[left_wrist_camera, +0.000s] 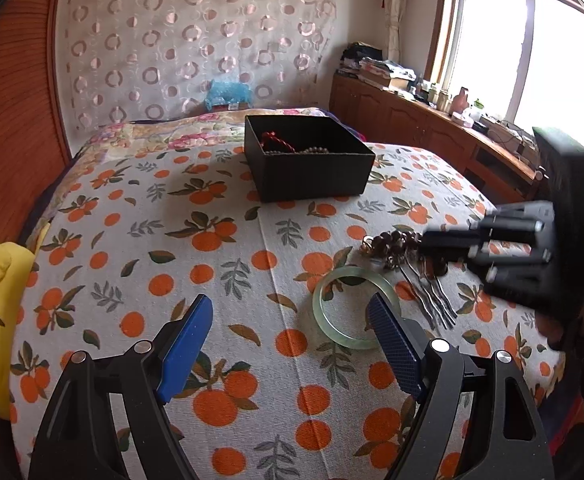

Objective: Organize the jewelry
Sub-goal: 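Return to the pile and close the right tool on the wooden bead bracelet, then lift the bead bracelet with the right tool while the left tool approaches the jade bangle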

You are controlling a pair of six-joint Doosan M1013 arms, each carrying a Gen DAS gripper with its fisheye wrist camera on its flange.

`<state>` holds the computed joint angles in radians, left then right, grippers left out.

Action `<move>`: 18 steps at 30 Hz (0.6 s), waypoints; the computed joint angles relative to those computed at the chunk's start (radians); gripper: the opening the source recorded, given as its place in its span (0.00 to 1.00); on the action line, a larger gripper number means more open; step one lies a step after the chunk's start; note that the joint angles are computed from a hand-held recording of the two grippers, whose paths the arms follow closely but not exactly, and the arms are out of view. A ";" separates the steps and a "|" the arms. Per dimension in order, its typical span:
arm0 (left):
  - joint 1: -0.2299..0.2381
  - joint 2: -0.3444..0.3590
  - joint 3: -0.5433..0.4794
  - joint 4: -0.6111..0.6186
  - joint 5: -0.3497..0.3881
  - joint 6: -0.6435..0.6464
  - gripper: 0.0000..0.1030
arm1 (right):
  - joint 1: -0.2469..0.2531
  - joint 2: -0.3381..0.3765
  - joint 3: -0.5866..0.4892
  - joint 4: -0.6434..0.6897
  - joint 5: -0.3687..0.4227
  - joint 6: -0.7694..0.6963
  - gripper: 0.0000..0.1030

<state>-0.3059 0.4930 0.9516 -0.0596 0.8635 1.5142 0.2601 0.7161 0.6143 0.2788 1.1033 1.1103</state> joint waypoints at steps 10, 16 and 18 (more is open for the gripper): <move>-0.007 0.039 -0.054 -0.034 0.065 0.034 0.75 | -0.023 0.017 -0.081 0.009 -0.048 0.038 0.14; -0.014 0.060 -0.082 -0.041 0.101 0.057 0.76 | -0.032 0.006 -0.069 0.007 -0.091 0.052 0.14; -0.018 0.067 -0.093 -0.041 0.116 0.065 0.81 | -0.035 0.003 -0.063 0.009 -0.098 0.056 0.14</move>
